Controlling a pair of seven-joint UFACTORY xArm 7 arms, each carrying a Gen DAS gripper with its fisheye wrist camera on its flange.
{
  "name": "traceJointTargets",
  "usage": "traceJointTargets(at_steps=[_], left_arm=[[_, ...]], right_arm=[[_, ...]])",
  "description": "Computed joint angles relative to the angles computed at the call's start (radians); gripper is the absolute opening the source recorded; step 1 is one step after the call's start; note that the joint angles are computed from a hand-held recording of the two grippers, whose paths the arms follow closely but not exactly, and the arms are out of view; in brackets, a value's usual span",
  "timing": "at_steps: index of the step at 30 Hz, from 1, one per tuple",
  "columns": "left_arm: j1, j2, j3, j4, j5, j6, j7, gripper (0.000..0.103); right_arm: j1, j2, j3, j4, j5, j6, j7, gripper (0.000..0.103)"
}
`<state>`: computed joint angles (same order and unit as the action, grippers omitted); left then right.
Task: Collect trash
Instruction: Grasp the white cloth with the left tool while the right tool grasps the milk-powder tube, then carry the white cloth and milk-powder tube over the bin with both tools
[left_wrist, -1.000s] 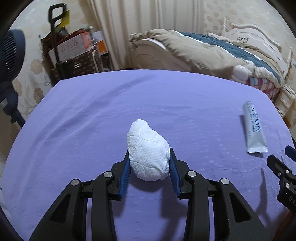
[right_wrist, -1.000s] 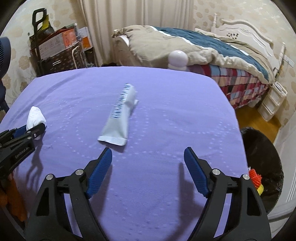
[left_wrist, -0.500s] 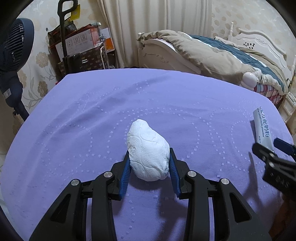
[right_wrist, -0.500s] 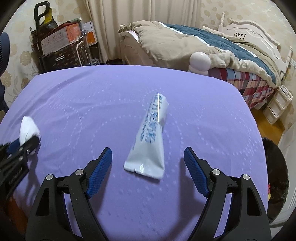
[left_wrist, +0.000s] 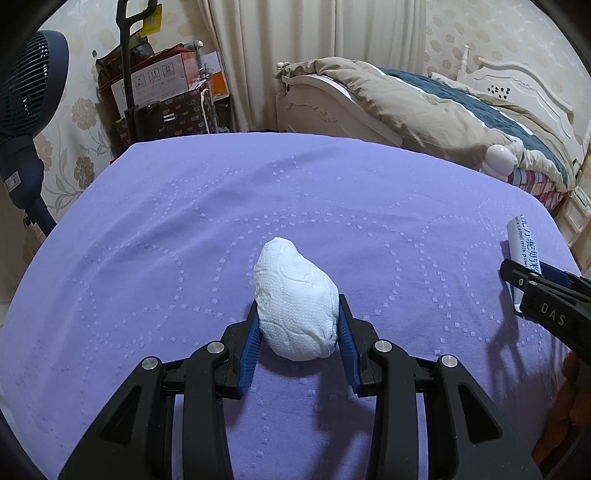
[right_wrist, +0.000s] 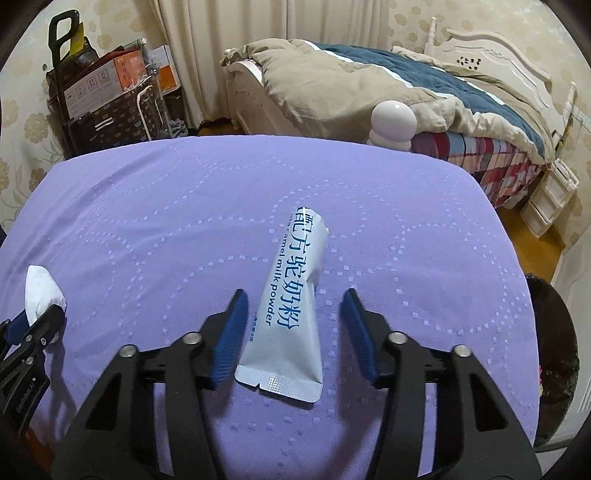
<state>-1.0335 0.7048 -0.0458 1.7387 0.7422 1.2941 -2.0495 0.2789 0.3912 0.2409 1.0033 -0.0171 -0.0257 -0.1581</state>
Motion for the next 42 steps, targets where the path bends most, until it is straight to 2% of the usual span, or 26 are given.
traceJointTargets(at_steps=[4, 12, 21, 32, 37, 42], left_arm=[[-0.001, 0.002, 0.001, 0.002, 0.000, 0.001, 0.001, 0.038], [-0.008, 0.017, 0.004, 0.030, 0.003, 0.013, 0.015, 0.038], [-0.034, 0.069, 0.015, 0.115, -0.001, 0.022, 0.052, 0.038], [-0.085, 0.195, 0.059, 0.322, -0.025, 0.031, 0.136, 0.038], [-0.109, 0.275, 0.089, 0.454, -0.049, 0.050, 0.191, 0.038], [-0.131, 0.403, 0.126, 0.671, -0.092, 0.096, 0.279, 0.038]], right_arm=[[-0.011, -0.005, 0.009, -0.010, -0.002, -0.007, -0.007, 0.036], [-0.078, -0.025, 0.071, -0.044, 0.009, -0.015, -0.040, 0.034], [-0.240, -0.059, 0.214, -0.113, 0.052, -0.028, -0.109, 0.034], [-0.542, -0.104, 0.461, -0.221, 0.081, -0.060, -0.177, 0.034], [-0.747, -0.121, 0.619, -0.275, 0.040, -0.075, -0.165, 0.034], [-0.966, -0.127, 0.778, -0.326, -0.035, -0.088, -0.130, 0.034]])
